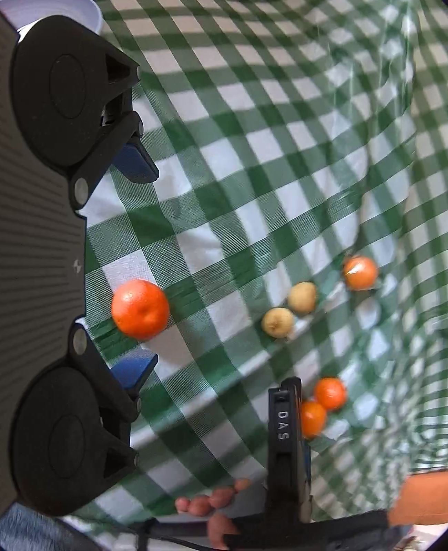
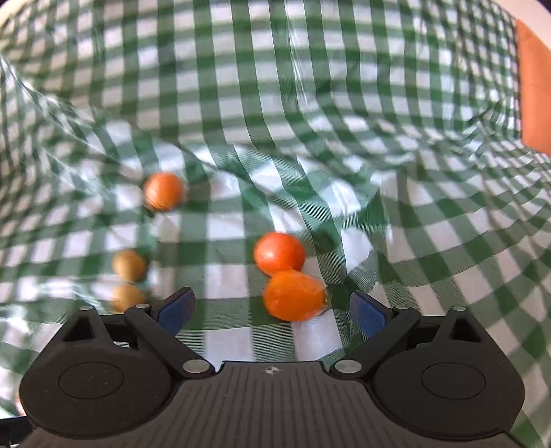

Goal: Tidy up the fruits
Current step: 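Grasp an orange fruit with the right gripper while the left gripper grasps another orange fruit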

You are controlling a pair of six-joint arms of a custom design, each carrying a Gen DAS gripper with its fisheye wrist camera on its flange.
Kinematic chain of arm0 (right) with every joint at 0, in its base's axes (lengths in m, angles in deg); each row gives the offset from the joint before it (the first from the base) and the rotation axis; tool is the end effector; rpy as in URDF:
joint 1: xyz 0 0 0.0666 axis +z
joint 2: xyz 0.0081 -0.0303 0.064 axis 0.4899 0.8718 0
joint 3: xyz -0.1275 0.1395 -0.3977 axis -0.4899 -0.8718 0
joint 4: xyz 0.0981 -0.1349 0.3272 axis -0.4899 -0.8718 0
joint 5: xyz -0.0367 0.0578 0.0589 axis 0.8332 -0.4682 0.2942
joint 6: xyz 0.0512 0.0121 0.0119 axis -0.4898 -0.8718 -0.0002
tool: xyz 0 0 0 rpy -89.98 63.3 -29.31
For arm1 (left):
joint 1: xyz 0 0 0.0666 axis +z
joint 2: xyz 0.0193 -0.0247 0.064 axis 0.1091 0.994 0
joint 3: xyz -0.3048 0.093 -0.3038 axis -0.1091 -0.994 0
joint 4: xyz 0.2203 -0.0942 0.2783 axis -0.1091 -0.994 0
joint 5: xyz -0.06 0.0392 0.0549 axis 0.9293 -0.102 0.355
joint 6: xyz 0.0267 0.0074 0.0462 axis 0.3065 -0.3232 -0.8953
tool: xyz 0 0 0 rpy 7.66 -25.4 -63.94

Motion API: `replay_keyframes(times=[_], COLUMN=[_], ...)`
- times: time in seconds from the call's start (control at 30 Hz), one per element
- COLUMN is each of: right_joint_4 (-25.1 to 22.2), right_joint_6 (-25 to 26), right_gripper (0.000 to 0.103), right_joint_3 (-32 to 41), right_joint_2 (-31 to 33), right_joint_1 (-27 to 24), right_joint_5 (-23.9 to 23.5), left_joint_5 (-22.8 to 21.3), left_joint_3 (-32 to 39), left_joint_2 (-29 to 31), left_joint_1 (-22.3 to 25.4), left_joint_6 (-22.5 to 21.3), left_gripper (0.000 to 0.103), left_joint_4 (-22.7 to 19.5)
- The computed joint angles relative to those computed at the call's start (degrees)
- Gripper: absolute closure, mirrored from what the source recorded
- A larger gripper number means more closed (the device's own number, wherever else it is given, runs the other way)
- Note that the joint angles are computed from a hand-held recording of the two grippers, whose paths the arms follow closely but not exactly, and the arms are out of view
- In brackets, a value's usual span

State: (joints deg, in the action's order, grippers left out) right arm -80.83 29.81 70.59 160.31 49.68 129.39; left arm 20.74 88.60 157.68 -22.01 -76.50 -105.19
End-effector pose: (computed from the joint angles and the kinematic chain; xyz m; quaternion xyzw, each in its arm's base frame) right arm 0.4113 0.1280 0.3246 0.3139 0.8643 -0.1417 0.3665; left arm 0.5153 -0.2805 0.3177 0.4330 0.8711 -0.0433 0.2277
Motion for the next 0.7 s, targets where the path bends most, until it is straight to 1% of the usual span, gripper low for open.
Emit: replay_keyframes(times=[0.03, 0.07, 0.13, 0.23, 0.27, 0.3, 0.33, 0.37, 0.4, 0.43, 0.47, 0.6, 0.7], right_joint_4=[-0.5, 1.8, 3.2, 4.4, 4.8, 4.8, 4.3, 4.2, 3.6, 1.6, -0.8, -8.1, -14.1], right_joint_6=[-0.9, -0.3, 1.2, 1.5, 1.8, 2.0, 1.8, 1.6, 1.1, 0.0, -1.2, -7.1, -12.7], right_gripper=[0.003, 0.002, 0.002, 0.002, 0.002, 0.003, 0.007, 0.014, 0.042, 0.060, 0.060, 0.060, 0.060], right_joint_3=[-0.2, -1.4, -1.8, -2.5, -2.7, -2.6, -2.6, -2.5, -2.3, -1.6, -0.6, 1.8, 3.2], right_joint_2=[0.7, 0.7, 1.3, 1.1, 1.1, 1.1, 1.0, 1.1, 1.1, 1.3, 1.4, 0.8, -0.8], right_joint_1=[-0.9, -0.9, -0.5, -0.4, -0.3, -0.3, 0.0, 0.1, 0.5, 0.8, 0.8, 1.3, 4.1], right_joint_5=[-1.3, -0.3, 1.4, 1.9, 2.0, 2.3, 2.6, 3.3, 4.6, 6.0, 6.0, 4.8, 6.2], left_joint_5=[-1.2, -1.6, -0.6, 0.0, 0.0, 0.5, 3.2, 5.2, 4.3, 4.6, 5.5, 5.6, 3.4], left_joint_3=[0.5, 0.8, 0.2, 0.1, -0.1, -0.7, -0.9, -0.6, -0.9, -1.5, -2.0, -2.0, -2.2], left_joint_2=[0.7, 1.2, 1.2, 1.3, 1.2, 0.7, 0.0, -0.4, -1.0, -1.6, -2.2, -4.2, -6.9], left_joint_1=[-0.3, -0.4, 0.0, 0.3, 0.3, 0.4, 0.7, 0.8, 0.4, 0.3, 0.5, 1.5, 2.7], left_joint_6=[-0.1, -0.1, 0.4, 1.1, 1.2, 1.1, 0.0, -1.1, -1.7, -1.9, -1.9, -0.4, 0.2], left_gripper=[0.000, 0.000, 0.000, 0.000, 0.004, 0.012, 0.044, 0.064, 0.064, 0.064, 0.064, 0.064, 0.064], left_joint_4=[-0.8, -1.1, 0.0, 0.1, 0.5, 1.3, 0.6, -0.6, -0.4, 0.5, 1.1, -0.4, -2.8])
